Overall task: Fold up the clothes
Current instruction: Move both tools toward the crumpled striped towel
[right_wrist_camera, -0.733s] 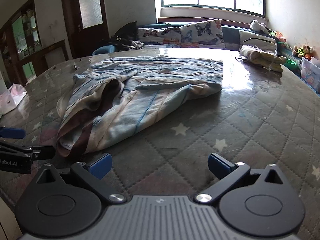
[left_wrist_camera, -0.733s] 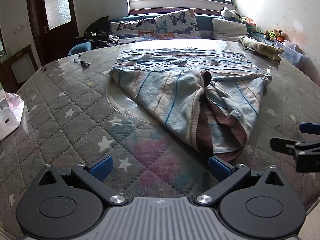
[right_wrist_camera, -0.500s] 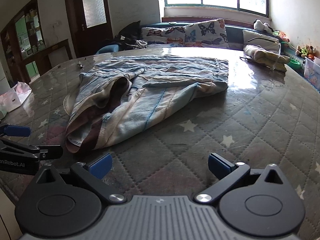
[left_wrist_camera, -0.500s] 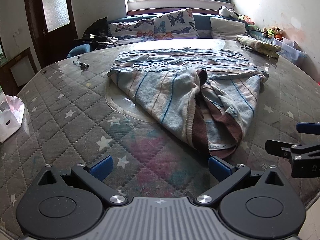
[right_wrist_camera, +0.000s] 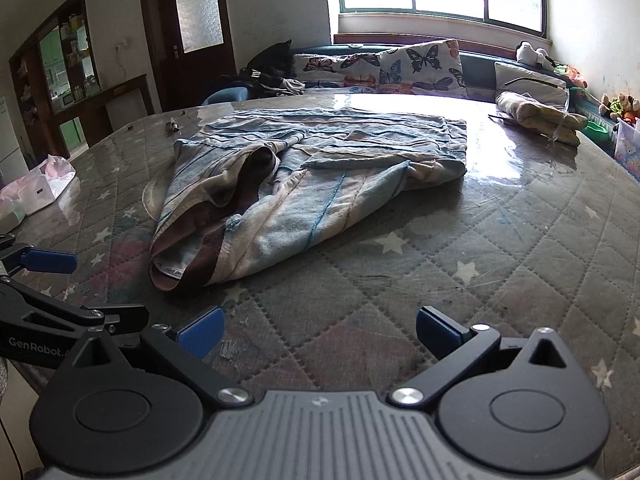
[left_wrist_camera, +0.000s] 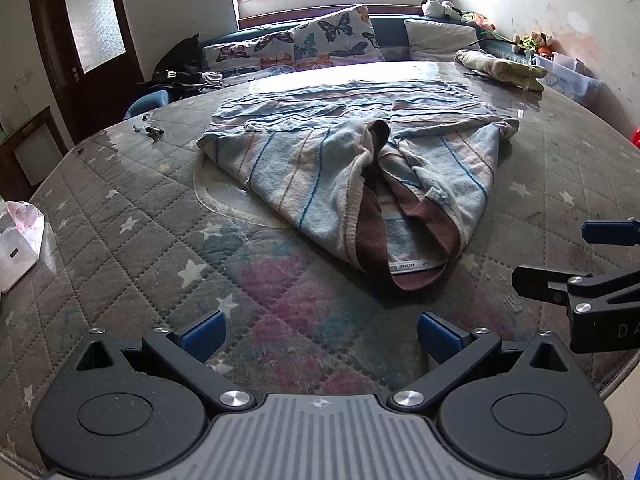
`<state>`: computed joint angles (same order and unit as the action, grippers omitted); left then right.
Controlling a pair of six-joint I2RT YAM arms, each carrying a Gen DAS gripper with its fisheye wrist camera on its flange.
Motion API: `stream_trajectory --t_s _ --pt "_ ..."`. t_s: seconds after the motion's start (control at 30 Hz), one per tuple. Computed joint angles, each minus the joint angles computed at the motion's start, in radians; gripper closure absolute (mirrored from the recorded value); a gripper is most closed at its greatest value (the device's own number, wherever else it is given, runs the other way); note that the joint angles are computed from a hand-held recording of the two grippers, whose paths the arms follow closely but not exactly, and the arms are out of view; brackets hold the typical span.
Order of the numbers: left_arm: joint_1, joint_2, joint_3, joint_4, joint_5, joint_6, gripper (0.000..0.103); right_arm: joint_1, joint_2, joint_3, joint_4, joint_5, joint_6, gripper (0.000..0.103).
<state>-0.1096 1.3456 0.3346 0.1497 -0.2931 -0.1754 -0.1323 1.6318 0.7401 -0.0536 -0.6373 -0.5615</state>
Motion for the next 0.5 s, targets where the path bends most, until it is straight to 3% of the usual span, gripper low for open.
stream_trajectory --t_s 0.5 --pt "-0.03 0.001 0.001 -0.012 -0.022 -0.01 0.0 0.003 -0.017 -0.011 -0.004 0.003 -0.011 0.0"
